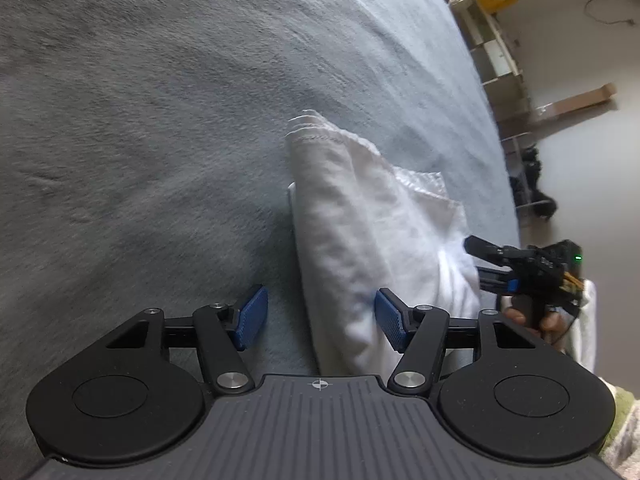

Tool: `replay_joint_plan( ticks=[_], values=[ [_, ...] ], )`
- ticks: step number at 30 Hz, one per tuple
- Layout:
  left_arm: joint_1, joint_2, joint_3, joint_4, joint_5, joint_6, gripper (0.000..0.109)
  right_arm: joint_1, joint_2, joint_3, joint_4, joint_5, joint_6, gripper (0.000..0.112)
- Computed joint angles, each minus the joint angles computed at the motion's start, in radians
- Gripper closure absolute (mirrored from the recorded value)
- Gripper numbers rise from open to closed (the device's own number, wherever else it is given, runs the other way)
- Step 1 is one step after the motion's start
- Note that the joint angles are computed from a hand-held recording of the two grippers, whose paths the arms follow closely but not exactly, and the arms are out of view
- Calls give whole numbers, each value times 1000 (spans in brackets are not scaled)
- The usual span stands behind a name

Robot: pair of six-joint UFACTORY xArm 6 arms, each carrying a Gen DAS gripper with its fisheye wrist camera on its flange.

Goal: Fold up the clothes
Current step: 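Lift the folded shirt with both grippers and carry it to the clothes stack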

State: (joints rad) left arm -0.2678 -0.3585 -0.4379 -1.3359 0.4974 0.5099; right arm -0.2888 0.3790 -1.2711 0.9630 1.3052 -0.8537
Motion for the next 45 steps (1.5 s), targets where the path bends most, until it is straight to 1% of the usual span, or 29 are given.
replay_joint_plan(
  ticks=[4, 6, 7, 8, 10, 11, 12, 13, 16, 20, 21, 23, 26, 27, 29, 30, 32, 33, 34, 38, 40, 43, 45],
  values=[
    [32, 69, -36, -165, 48, 129, 49, 16, 60, -51, 43, 44, 7, 46],
    [37, 90, -47, -231, 65, 178, 51, 26, 83, -73, 58, 65, 4, 47],
    [38, 99, -52, -256, 69, 195, 56, 32, 89, -80, 58, 70, 0, 53],
    [38, 106, -56, -282, 75, 209, 59, 38, 95, -86, 58, 75, -3, 57],
    [40, 116, -59, -317, 90, 215, 66, 47, 106, -98, 50, 95, -4, 78],
    [37, 116, -59, -339, 89, 215, 69, 52, 105, -96, 43, 96, -1, 83],
    [39, 108, -52, -360, 93, 217, 73, 52, 94, -83, 42, 96, -8, 90],
    [31, 101, -50, -376, 83, 217, 78, 50, 78, -65, 47, 90, -13, 96],
    [2, 72, -38, -402, 46, 213, 84, 47, 25, -9, 71, 68, -42, 100],
    [-30, -15, 6, -404, -1, 176, 87, 35, -42, 50, 109, 71, -67, 102],
    [-43, -44, 17, -395, -20, 150, 87, 28, -63, 66, 113, 74, -67, 102],
    [-83, -119, 42, -347, -81, 54, 87, 12, -105, 94, 118, 89, -64, 102],
    [-147, -259, 82, -204, -161, -162, 87, -17, -194, 140, 126, 121, -32, 102],
    [-164, -301, 91, -135, -178, -242, 87, -29, -227, 154, 132, 136, -18, 102],
    [-179, -377, 98, 27, -183, -403, 87, -56, -291, 178, 143, 167, 12, 102],
    [-178, -403, 93, 85, -172, -451, 87, -70, -331, 191, 150, 181, 26, 102],
    [-169, -428, 62, 166, -137, -503, 87, -107, -414, 224, 164, 204, 56, 102],
    [-167, -433, 40, 198, -120, -520, 87, -127, -454, 239, 169, 213, 66, 102],
    [-173, -411, 1, 214, -110, -520, 87, -142, -505, 259, 175, 209, 81, 102],
    [-183, -358, -140, 246, -23, -482, 87, -267, -704, 331, 190, 228, 172, 102],
    [-207, -335, -202, 262, 15, -483, 87, -344, -803, 354, 191, 236, 233, 102],
    [-238, -233, -339, 242, 79, -433, 87, -473, -924, 359, 189, 255, 303, 102],
    [-284, -165, -428, 238, 99, -407, 87, -570, -987, 358, 199, 261, 353, 102]
  ],
)
